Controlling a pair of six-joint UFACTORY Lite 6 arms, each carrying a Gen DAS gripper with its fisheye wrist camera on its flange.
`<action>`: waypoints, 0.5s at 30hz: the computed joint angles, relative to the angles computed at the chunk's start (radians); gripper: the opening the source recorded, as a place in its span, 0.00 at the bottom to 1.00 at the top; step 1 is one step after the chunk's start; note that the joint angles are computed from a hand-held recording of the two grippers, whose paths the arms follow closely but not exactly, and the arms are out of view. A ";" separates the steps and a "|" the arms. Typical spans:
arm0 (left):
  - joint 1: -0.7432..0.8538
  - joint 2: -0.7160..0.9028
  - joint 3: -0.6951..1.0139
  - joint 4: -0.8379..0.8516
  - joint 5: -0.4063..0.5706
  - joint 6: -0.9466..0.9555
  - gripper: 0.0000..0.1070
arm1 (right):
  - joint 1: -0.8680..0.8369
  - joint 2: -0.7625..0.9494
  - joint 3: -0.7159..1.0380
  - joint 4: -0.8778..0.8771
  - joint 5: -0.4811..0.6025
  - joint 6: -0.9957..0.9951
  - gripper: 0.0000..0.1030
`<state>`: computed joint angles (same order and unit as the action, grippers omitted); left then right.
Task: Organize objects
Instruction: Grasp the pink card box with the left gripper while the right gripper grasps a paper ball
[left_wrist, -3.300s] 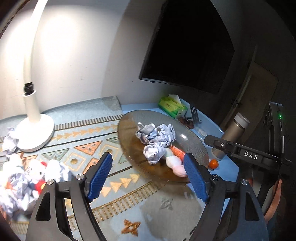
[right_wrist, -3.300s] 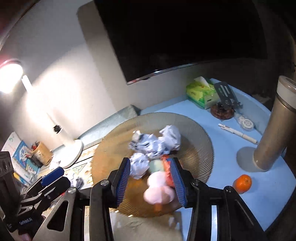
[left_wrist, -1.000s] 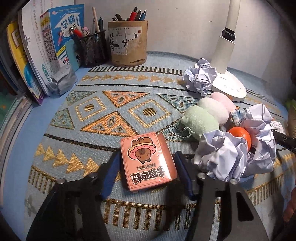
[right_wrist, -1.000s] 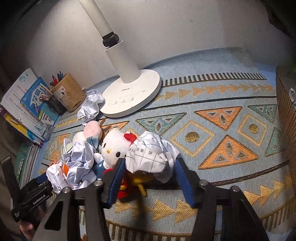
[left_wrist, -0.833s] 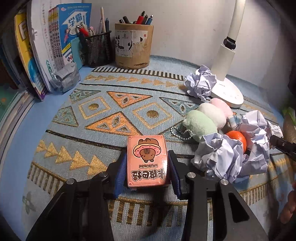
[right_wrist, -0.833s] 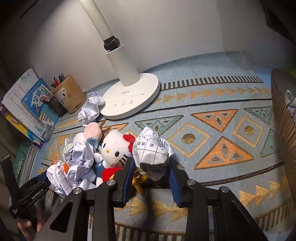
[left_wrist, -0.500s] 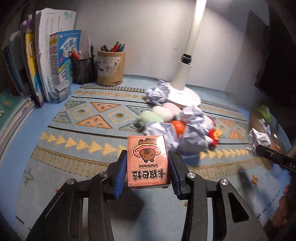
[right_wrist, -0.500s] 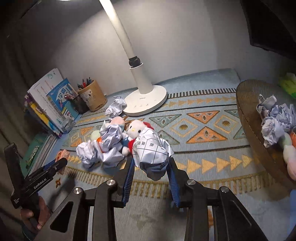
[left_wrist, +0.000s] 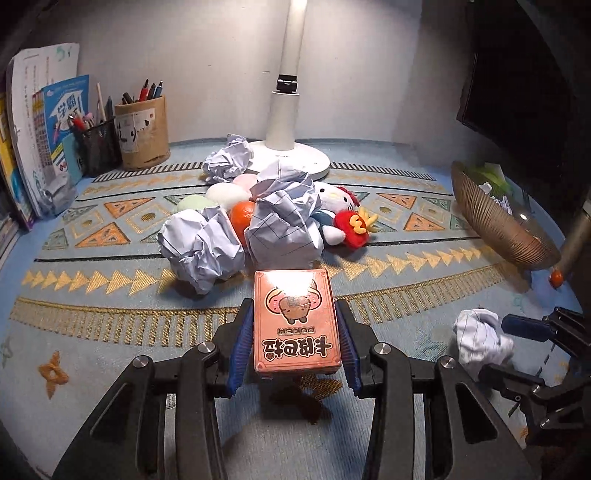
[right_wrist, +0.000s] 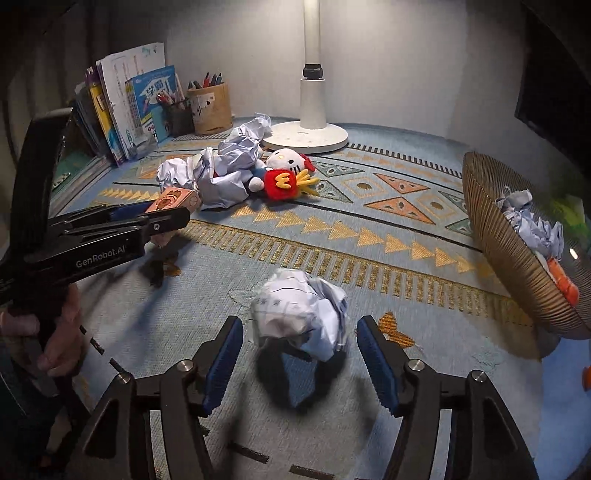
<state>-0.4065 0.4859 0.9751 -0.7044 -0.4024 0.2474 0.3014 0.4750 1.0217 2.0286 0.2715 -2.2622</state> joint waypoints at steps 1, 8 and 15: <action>0.002 -0.005 -0.009 0.025 -0.006 -0.030 0.37 | 0.001 0.000 -0.006 0.005 0.007 0.013 0.62; -0.001 -0.020 -0.035 0.067 -0.026 -0.069 0.37 | 0.024 0.007 -0.018 0.125 0.021 -0.023 0.71; -0.008 -0.025 -0.039 0.068 -0.034 -0.062 0.37 | 0.045 0.052 0.025 0.134 0.026 0.007 0.78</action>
<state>-0.4143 0.4606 0.9360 -0.6361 -0.4361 0.1849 0.3466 0.5275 1.0463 2.1627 0.2978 -2.2554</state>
